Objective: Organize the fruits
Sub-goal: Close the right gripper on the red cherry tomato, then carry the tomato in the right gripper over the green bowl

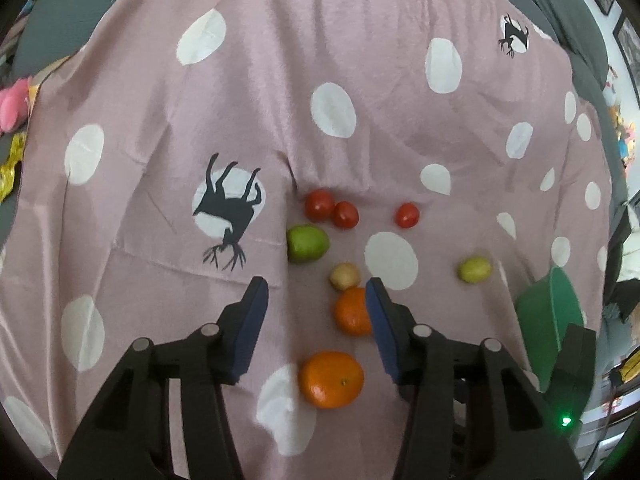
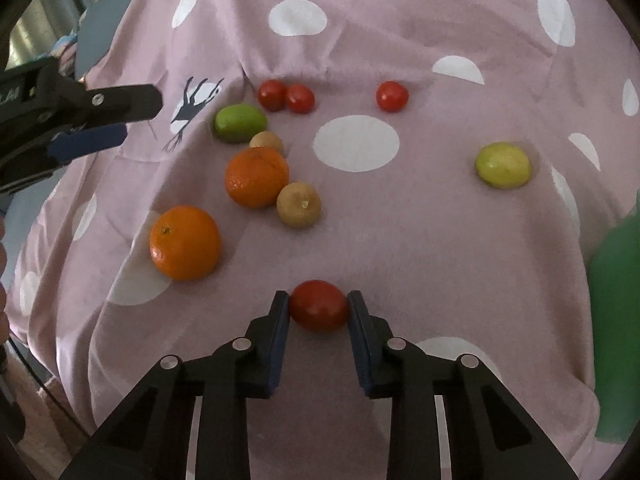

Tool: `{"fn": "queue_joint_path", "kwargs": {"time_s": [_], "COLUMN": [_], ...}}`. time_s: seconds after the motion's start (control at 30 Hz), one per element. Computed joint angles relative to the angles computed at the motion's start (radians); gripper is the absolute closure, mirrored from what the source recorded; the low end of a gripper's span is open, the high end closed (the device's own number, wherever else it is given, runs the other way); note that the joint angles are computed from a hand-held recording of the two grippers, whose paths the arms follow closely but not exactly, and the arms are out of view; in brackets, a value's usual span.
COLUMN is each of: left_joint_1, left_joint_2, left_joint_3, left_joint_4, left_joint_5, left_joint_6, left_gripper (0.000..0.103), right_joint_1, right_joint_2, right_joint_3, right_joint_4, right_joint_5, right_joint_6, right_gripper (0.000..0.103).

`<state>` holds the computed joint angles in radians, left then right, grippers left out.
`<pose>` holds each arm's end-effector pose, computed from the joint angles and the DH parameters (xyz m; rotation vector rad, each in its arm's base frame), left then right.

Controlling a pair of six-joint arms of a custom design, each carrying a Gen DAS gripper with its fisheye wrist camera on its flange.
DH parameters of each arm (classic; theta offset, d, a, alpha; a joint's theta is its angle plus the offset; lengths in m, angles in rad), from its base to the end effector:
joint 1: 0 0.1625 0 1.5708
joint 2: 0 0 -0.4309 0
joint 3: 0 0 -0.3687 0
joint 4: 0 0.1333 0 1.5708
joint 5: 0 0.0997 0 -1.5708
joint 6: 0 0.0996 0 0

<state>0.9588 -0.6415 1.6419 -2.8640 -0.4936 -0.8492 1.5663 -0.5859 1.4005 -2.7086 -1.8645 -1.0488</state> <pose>-0.1945 -0.6618 0.0936 -0.4653 2.2212 -1.1497 0.1012 -0.7373 0.0738 1.3008 -2.3922 0.1812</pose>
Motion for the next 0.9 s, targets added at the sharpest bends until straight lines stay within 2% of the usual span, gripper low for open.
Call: {"fn": "queue_joint_path", "kwargs": {"time_s": [0.17, 0.33, 0.43, 0.57, 0.67, 0.77, 0.9], "left_joint_1": [0.038, 0.091, 0.118, 0.151, 0.166, 0.176, 0.188], "left_joint_2": [0.019, 0.062, 0.085, 0.101, 0.108, 0.12, 0.147], "left_joint_3": [-0.096, -0.229, -0.29, -0.337, -0.361, -0.374, -0.405], "left_joint_4": [0.016, 0.113, 0.155, 0.185, 0.239, 0.195, 0.182], "left_joint_5": [-0.027, -0.035, -0.051, -0.092, -0.098, -0.129, -0.119], "left_joint_6": [0.087, 0.137, 0.158, 0.173, 0.142, 0.196, 0.202], "left_gripper": [0.06, 0.076, 0.077, 0.077, 0.077, 0.077, 0.077], "right_joint_1": [0.012, 0.045, 0.044, 0.029, 0.024, 0.028, 0.026], "right_joint_2": [0.024, 0.107, 0.139, 0.139, 0.125, 0.123, 0.1], "right_joint_3": [-0.137, -0.318, -0.379, -0.399, -0.375, -0.362, -0.327], "right_joint_4": [0.119, 0.135, 0.139, 0.189, 0.164, 0.152, 0.132], "right_joint_5": [0.039, 0.035, 0.052, 0.079, 0.085, 0.098, 0.126], "right_joint_6": [0.109, 0.203, 0.251, 0.279, 0.283, 0.291, 0.281], "right_gripper": [0.073, 0.073, 0.073, 0.073, 0.073, 0.073, 0.073]}}
